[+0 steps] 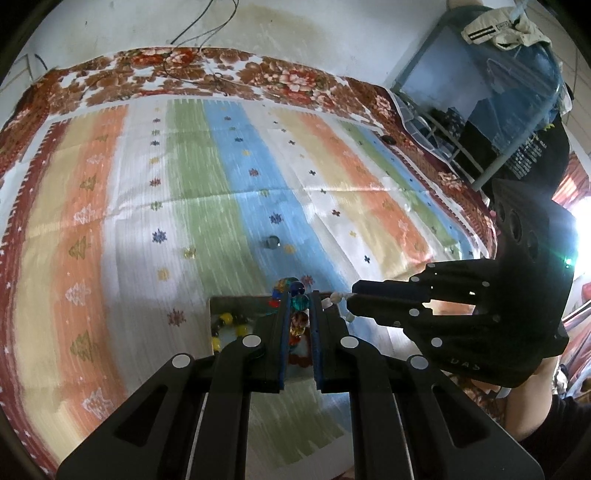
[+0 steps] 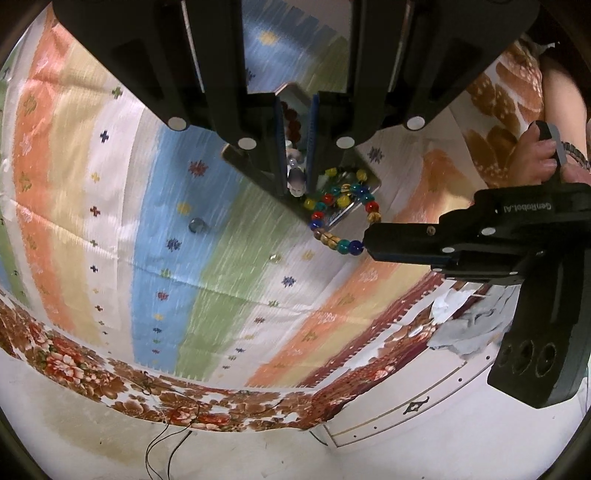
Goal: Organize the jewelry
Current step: 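Carry multicolour bracelet and shell beads over the tin and open both tools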
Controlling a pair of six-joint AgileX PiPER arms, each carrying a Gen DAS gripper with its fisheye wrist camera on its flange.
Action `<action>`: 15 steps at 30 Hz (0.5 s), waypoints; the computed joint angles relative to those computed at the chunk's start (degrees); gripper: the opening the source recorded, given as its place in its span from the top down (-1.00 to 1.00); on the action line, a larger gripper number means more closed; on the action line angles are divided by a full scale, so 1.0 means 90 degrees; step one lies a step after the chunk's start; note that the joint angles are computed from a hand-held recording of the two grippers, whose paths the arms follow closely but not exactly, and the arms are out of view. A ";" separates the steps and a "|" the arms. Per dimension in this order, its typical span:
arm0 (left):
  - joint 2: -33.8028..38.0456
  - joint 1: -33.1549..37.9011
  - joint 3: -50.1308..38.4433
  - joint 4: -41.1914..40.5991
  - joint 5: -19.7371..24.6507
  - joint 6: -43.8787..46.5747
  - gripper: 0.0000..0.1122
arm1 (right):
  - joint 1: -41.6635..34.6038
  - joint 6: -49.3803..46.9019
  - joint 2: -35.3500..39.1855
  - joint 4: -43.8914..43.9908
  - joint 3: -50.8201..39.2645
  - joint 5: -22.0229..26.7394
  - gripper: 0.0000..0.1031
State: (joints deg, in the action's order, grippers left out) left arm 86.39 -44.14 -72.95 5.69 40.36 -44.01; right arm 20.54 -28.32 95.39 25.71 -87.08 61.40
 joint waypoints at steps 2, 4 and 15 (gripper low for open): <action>-0.0040 -0.0061 0.0087 0.0030 -0.0039 -0.0091 0.83 | 0.0014 -0.0056 -0.0070 -0.0045 0.0150 -0.0002 0.78; -0.0055 -0.0106 0.0144 0.0048 -0.0061 -0.0150 0.83 | 0.0019 -0.0046 -0.0078 -0.0071 0.0186 0.0004 0.78; -0.0094 -0.0143 0.0243 0.0050 -0.0084 -0.0135 0.83 | 0.0057 -0.0060 -0.0044 -0.0101 0.0181 0.0085 0.78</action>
